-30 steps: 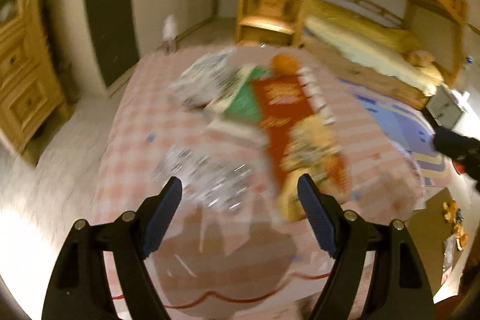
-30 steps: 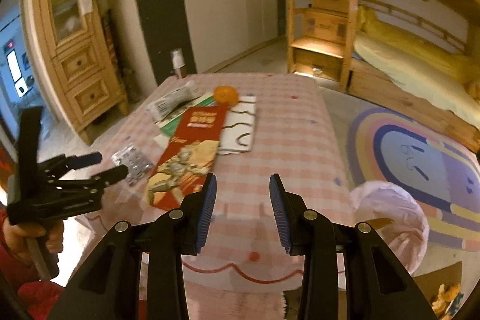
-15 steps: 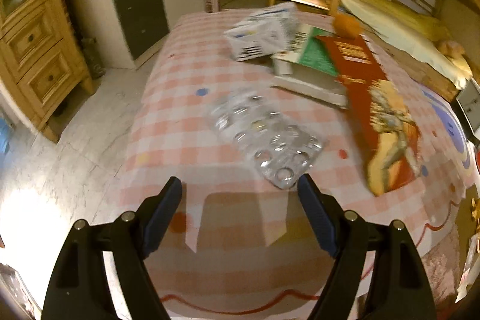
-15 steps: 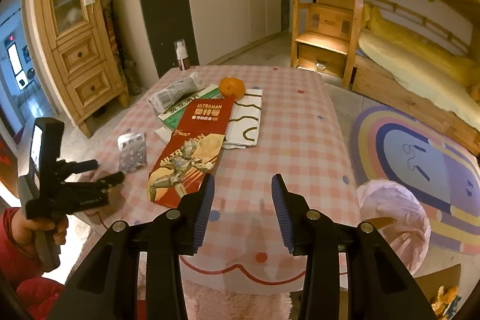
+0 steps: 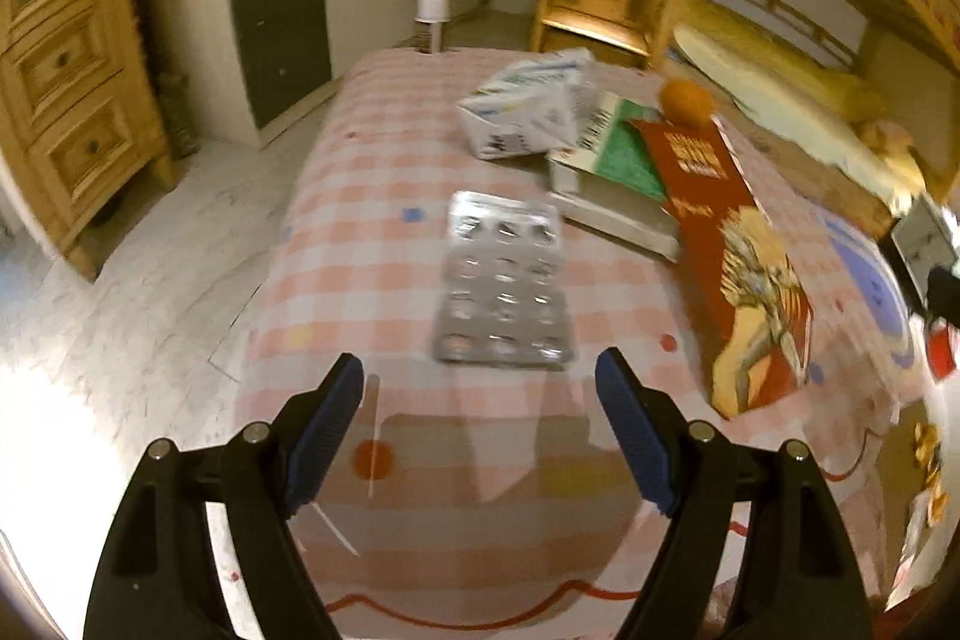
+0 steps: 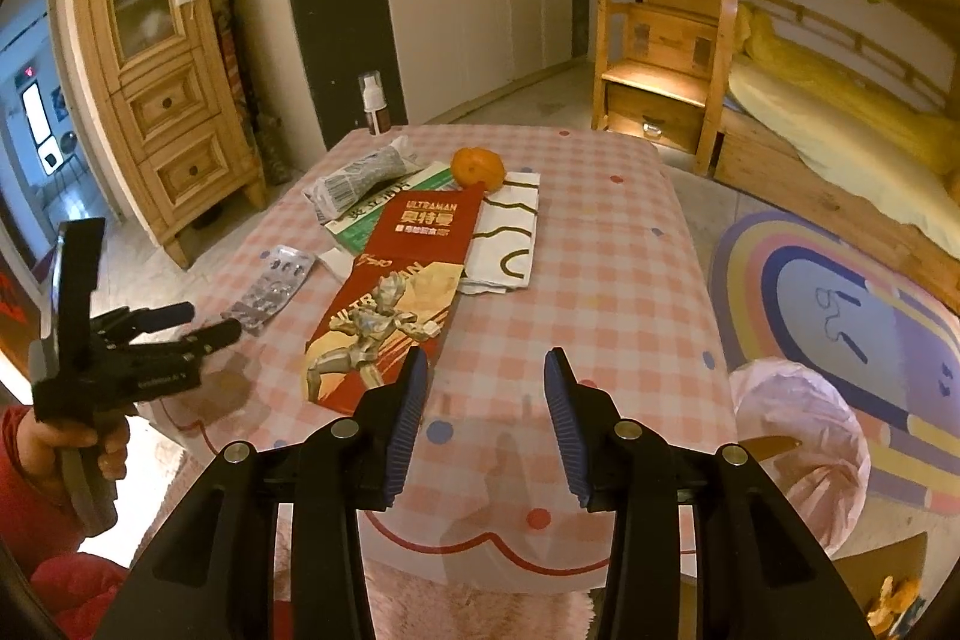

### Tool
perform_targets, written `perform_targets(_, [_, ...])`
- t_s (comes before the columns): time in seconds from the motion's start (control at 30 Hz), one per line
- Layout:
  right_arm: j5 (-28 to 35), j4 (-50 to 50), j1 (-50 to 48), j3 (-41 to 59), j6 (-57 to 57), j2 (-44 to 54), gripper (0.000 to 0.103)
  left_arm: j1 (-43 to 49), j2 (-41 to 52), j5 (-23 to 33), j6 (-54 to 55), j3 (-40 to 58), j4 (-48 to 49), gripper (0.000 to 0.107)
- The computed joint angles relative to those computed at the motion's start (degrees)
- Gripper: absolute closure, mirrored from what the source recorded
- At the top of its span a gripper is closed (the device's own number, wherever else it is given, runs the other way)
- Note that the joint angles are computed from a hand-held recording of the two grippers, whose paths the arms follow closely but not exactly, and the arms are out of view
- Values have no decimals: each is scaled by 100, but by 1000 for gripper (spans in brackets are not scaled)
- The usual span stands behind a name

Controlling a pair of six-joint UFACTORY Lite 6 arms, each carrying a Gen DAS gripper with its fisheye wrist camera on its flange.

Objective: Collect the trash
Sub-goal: 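Grasp the silver pill blister pack with the left tool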

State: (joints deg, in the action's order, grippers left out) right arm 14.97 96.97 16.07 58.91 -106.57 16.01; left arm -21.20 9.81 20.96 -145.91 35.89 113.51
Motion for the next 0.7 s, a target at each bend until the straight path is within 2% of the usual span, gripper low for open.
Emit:
perform_targets(0.07, [9,52,-25,-31,-53,-23,61,-11,318,4,217,251,-156,30])
perform_targets(0.17, [18,122,-60,-65,-117,-38,60,77,458,38,-259,294,306,30])
perform_targets(0.33, [42,149,-86,-63,-131,0,60,44,572,250,-562,316,775,41])
perform_targets(0.4, [36,158,-54,-79,-145,-5,60,-3,630,366,-477,328,691,52])
perform_targets(0.57, [-2,87,67,-67,-86,53,60,59,287,242,-1011,68,1096,52])
perform_targets(0.6, [-4,70,100,-53,-72,78,58,50,168,246,-1038,9,1079,52])
perform_targets(0.67, [13,27,158,19,-3,155,43,-34,-270,291,-953,-208,929,52])
perform_targets(0.7, [26,6,210,98,59,230,40,-115,-491,338,-779,-291,734,52])
